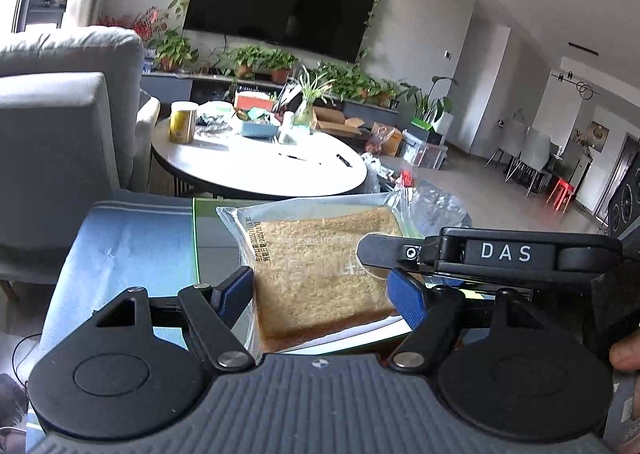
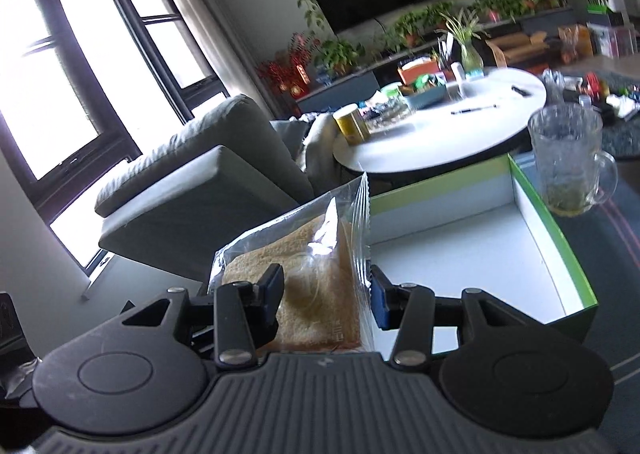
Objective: Organize snacks
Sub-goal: 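Carry the toast bag into the green box and open both grippers, then move both grippers back to the red-and-yellow crab-print snack bag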
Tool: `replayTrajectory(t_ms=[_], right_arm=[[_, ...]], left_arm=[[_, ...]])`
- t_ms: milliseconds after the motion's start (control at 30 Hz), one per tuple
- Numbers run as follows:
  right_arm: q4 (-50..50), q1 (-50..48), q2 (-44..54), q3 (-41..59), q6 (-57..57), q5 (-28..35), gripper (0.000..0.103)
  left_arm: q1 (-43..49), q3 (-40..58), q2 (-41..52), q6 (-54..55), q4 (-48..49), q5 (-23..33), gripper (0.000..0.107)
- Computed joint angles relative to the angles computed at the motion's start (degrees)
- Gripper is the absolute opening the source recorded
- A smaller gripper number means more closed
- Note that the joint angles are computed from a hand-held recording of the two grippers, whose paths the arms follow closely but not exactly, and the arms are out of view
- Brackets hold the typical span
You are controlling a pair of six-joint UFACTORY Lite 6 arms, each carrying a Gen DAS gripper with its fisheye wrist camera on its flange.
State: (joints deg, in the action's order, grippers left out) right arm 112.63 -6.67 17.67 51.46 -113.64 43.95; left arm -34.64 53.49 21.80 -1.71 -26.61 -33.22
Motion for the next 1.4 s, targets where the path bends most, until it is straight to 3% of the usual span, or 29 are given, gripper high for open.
replayTrajectory(t_ms=[433,600,833,1133,1400], right_arm=[[-0.32,1.56,5.92,4.48,2.95,-2.64,0.095],[-5.22,1.65,9.48,8.23,9.15,-5.01,0.095],[-5.07,-2.14,1.87,1.61,6.54,-4.19,0.095],[-0.68,-3.28,-13.6,-13.7,-6.5,-5.42,0.095],[-3.97,-9.0,-15.94,-19.07,-6.62,-3.08,0.095]], left_arm=[[4.56,7.05,8.35,-5.56,8.13,3.17,0.07],[5.38,4.1,7.93,-10.42,11.7,1.51,0.07],[3.19,-2.09,2.29,-8.33,6.87,-0.77,0.07],[-4.36,-10.73,-5.13,-2.25,-4.26,-4.99,0.072],[-13.55,-20.91,-11.64,-2.67,-14.39,-10.04,0.072]])
